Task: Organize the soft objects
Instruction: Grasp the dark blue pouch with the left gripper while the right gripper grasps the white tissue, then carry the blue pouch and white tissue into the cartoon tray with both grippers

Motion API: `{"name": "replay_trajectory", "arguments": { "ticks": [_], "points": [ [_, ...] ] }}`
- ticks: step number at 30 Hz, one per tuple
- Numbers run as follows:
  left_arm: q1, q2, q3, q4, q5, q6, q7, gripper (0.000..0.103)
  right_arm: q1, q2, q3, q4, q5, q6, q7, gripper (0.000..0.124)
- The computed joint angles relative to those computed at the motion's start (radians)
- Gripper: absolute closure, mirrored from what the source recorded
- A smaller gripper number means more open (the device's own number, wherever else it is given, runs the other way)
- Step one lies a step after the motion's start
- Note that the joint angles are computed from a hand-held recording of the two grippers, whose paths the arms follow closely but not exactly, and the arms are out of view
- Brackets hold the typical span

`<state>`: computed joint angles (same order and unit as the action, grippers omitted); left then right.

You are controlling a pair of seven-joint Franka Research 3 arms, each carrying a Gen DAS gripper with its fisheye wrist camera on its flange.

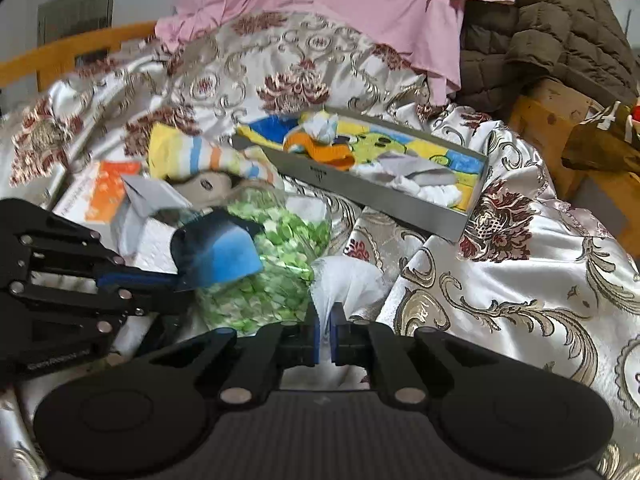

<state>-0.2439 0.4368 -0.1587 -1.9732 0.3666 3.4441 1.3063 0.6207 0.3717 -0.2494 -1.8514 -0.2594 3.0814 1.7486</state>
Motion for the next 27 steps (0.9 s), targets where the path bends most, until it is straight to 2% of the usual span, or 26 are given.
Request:
{"name": "replay_trajectory", "arguments": {
  "ticks": [3,9,12,15,17,21,27],
  "points": [
    [0.002,-0.021,-0.003,-0.025,-0.008,0.031,-0.013,0.101,0.019,-0.032,-0.017,-0.047,-0.002,0.056,0.013,0.119],
    [-0.065,-0.083,0.055,-0.094,-0.106,0.099,0.018,0.101,0.135,-0.076,-0.132,-0.131,0.035,0.206,0.000,0.119],
    [-0.088,-0.116,0.068,-0.132,-0.167,0.137,0.051,0.101,0.191,-0.092,-0.178,-0.166,0.072,0.272,-0.039,0.119],
    [-0.110,-0.148,0.076,-0.168,-0.246,0.176,0.101,0.101,0.296,-0.097,-0.267,-0.200,0.140,0.342,-0.115,0.119],
    [-0.122,-0.169,0.076,-0.192,-0.303,0.205,0.140,0.101,0.340,-0.100,-0.296,-0.215,0.187,0.382,-0.169,0.119],
    [-0.121,-0.194,0.055,-0.201,-0.378,0.233,0.194,0.101,0.360,-0.102,-0.290,-0.231,0.268,0.472,-0.250,0.119],
    [-0.086,-0.186,0.025,-0.135,-0.382,0.214,0.180,0.101,0.245,-0.063,-0.189,-0.183,0.256,0.592,-0.245,0.119]
  ]
}}
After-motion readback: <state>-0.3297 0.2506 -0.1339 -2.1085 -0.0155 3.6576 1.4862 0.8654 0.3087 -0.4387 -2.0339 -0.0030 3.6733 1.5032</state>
